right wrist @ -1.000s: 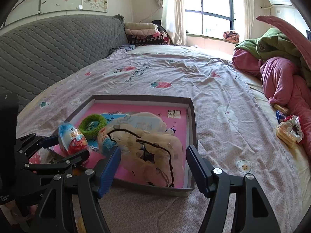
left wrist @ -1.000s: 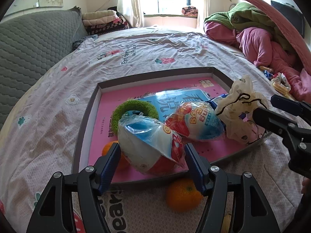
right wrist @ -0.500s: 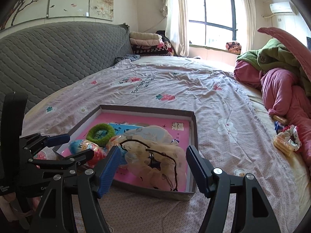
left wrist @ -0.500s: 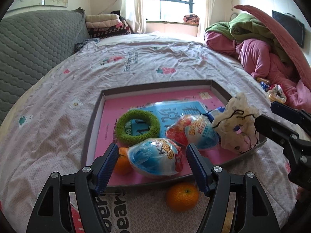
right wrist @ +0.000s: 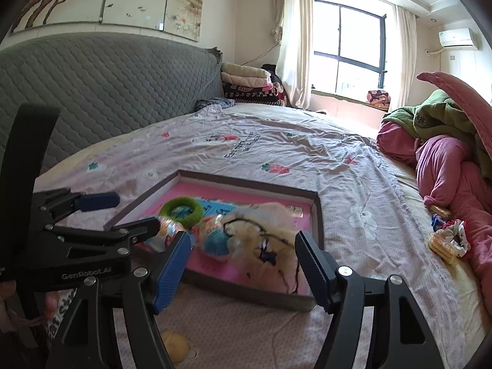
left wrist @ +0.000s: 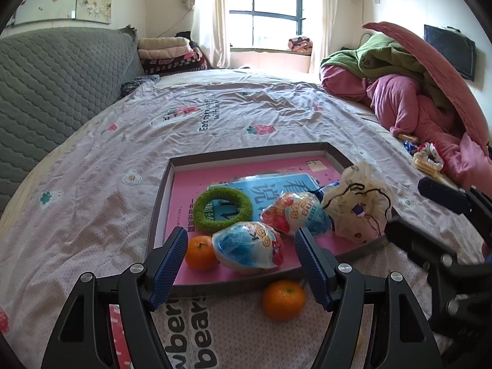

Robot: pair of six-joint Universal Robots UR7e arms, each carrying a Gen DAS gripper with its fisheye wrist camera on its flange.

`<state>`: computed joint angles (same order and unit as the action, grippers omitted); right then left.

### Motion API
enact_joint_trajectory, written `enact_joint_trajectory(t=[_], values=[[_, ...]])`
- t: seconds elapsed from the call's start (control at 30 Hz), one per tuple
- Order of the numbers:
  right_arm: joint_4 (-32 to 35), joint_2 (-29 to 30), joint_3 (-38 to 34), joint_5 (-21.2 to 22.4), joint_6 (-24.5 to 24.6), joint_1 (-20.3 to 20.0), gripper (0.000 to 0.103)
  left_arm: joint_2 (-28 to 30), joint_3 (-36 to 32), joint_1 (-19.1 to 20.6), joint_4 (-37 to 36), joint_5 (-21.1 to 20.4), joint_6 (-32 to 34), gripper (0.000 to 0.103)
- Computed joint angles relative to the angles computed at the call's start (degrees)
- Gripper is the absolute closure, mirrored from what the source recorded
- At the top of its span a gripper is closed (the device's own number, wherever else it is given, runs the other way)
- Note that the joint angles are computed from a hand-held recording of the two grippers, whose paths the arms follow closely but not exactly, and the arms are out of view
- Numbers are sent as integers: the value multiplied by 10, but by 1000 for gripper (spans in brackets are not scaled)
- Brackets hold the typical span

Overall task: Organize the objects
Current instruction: 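Lower the candy egg into the tray and open the left gripper while the right gripper releases the mesh bag, then move the left gripper to the loose orange while the right gripper approaches the walnut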

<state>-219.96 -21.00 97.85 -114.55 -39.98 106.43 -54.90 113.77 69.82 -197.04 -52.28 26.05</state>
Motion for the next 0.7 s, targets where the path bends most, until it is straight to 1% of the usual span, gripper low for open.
enact_joint_trajectory(t=[0.17,0.33,0.43,0.53,0.7], values=[[10,-9,33,7,22,1,33,-8,13,-1,15,-3,-11,30],[16,-7,55,4,24,3,33,-10,27,1,26,4,-18,30],[27,-2,59,-13,25,5,33,-14,31,3,48,6,-31,30],[48,-5,64,-19,37,3,33,-21,35,8,73,-2,-46,30],[77,-1,67,-34,49,2,33,-15,32,10,87,3,-47,30]])
